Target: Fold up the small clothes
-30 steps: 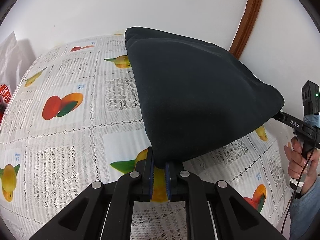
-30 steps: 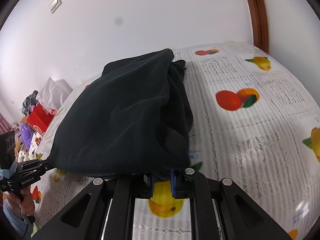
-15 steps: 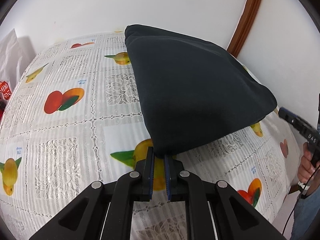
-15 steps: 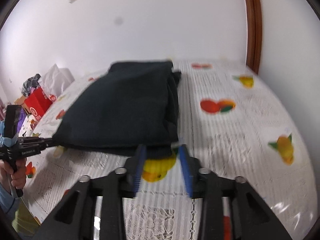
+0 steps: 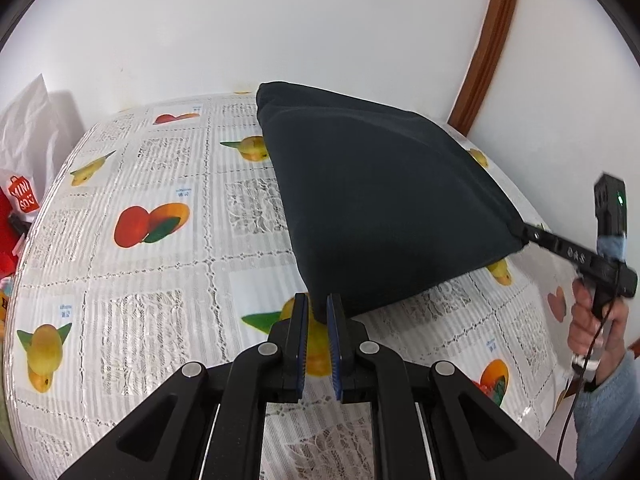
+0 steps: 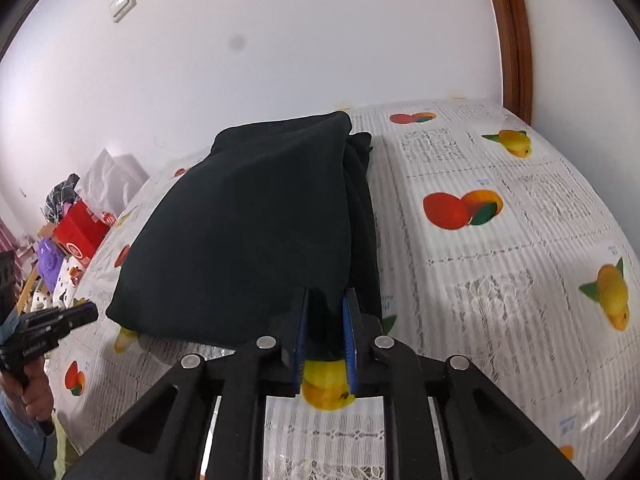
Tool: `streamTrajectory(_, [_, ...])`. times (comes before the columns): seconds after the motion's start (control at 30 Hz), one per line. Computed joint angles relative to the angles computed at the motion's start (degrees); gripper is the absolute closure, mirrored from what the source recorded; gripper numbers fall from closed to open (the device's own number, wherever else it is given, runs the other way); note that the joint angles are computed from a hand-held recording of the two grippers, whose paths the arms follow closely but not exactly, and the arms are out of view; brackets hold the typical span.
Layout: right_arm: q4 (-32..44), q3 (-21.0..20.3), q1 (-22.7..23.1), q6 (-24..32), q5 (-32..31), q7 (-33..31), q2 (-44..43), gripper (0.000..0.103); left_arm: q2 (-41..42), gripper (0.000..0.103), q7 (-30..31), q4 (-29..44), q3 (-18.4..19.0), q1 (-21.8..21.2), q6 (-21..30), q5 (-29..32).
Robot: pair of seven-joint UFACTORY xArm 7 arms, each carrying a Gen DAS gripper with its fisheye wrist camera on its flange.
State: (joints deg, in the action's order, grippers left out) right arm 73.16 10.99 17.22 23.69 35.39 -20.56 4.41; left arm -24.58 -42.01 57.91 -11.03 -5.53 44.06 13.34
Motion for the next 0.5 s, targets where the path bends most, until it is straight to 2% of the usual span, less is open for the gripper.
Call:
streamTrajectory(0.1, [-0.3, -0.1, -0.3, 0.8, 1.4, -0.8, -0.4, 0.090, 1.0, 0.094, -0.5, 0.8, 0.0, 0.4, -0.2, 0.4])
streamTrajectory(0.2, [-0.1, -0.5, -0.2, 1.2, -0.9, 0.8, -0.5, 0.094, 2.1, 0.094, -1.0, 1.7, 0.0, 0.6, -0.4, 1.0])
streamTrajectory(0.5, [0.4, -0.7, -0.2, 1.7, -3.5, 1.7, -0.6, 0.094, 4.9, 0.094, -0.9, 3.1, 0.9, 0.0, -0.6, 1.0])
